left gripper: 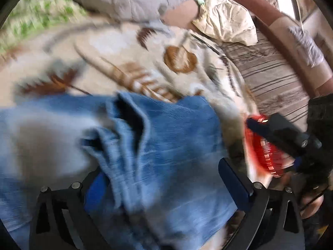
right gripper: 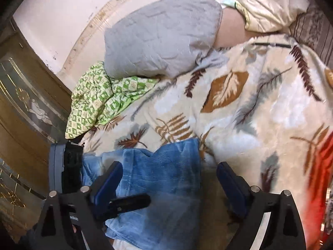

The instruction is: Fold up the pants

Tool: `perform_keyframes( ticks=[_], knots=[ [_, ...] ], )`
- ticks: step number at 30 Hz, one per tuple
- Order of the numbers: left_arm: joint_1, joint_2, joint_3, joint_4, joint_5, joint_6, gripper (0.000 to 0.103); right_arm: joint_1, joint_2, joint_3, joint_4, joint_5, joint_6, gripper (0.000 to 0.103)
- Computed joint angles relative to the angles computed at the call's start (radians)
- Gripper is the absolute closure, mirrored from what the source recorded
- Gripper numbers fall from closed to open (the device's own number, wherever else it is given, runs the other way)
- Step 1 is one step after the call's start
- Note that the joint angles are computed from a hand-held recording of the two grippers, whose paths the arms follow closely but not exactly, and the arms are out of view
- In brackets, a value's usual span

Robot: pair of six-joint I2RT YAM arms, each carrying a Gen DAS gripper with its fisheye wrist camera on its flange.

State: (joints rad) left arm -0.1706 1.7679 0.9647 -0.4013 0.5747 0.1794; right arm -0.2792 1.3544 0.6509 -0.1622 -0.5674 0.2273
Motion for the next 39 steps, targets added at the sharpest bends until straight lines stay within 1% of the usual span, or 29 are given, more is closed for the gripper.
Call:
perform_keyframes(
  ticks=[3, 6, 9, 11, 14, 18, 21, 22, 24, 26, 29, 30, 32, 37, 39],
  knots=[
    [0.069, -0.054, -0.012, -0.057, 0.010, 0.059, 0.003, -0.003, -0.069, -0.004, -0.051, 0.003, -0.016, 0.010],
    [0.198, -0.122, -0.020, -0.128, 0.011, 0.161, 0.003, 0.033, -0.130, -0.014, -0.073, 0.012, -0.006, 0.010],
    [0.376, -0.186, -0.003, -0.213, 0.001, 0.305, 0.003, 0.111, -0.165, -0.023, -0.057, 0.030, 0.035, 0.010],
    [0.510, -0.204, 0.039, -0.280, 0.000, 0.399, 0.003, 0.192, -0.167, -0.018, -0.035, 0.057, 0.075, 0.010],
    [0.711, -0.194, 0.139, -0.368, -0.005, 0.540, 0.003, 0.335, -0.142, -0.004, 0.028, 0.110, 0.140, 0.010],
    [0.913, -0.152, 0.322, -0.472, -0.038, 0.693, 0.003, 0.515, -0.059, 0.042, 0.106, 0.191, 0.207, 0.010],
    [1.009, -0.126, 0.478, -0.540, -0.086, 0.815, 0.003, 0.627, 0.026, 0.112, 0.149, 0.229, 0.266, 0.010],
    [1.031, -0.100, 0.542, -0.581, -0.100, 0.857, 0.001, 0.648, 0.044, 0.129, 0.157, 0.236, 0.277, 0.010],
    [1.052, -0.040, 0.639, -0.666, -0.113, 0.905, 0.000, 0.703, 0.091, 0.180, 0.178, 0.258, 0.306, 0.009],
    [1.061, -0.010, 0.635, -0.663, -0.096, 0.899, 0.000, 0.746, 0.134, 0.232, 0.173, 0.278, 0.317, 0.009],
    [1.040, 0.024, 0.532, -0.598, -0.081, 0.847, 0.000, 0.790, 0.187, 0.301, 0.131, 0.310, 0.308, 0.009],
    [1.025, 0.044, 0.478, -0.563, -0.073, 0.818, 0.000, 0.795, 0.194, 0.315, 0.112, 0.316, 0.301, 0.009],
    [1.019, 0.061, 0.390, -0.542, -0.021, 0.770, 0.000, 0.800, 0.212, 0.344, 0.071, 0.329, 0.280, 0.009],
    [1.020, 0.196, 0.316, -0.656, 0.135, 0.669, 0.000, 0.767, 0.210, 0.355, 0.021, 0.346, 0.249, 0.009],
    [1.026, 0.232, 0.298, -0.642, 0.172, 0.592, 0.000, 0.746, 0.201, 0.345, 0.014, 0.336, 0.241, 0.009]
  ],
)
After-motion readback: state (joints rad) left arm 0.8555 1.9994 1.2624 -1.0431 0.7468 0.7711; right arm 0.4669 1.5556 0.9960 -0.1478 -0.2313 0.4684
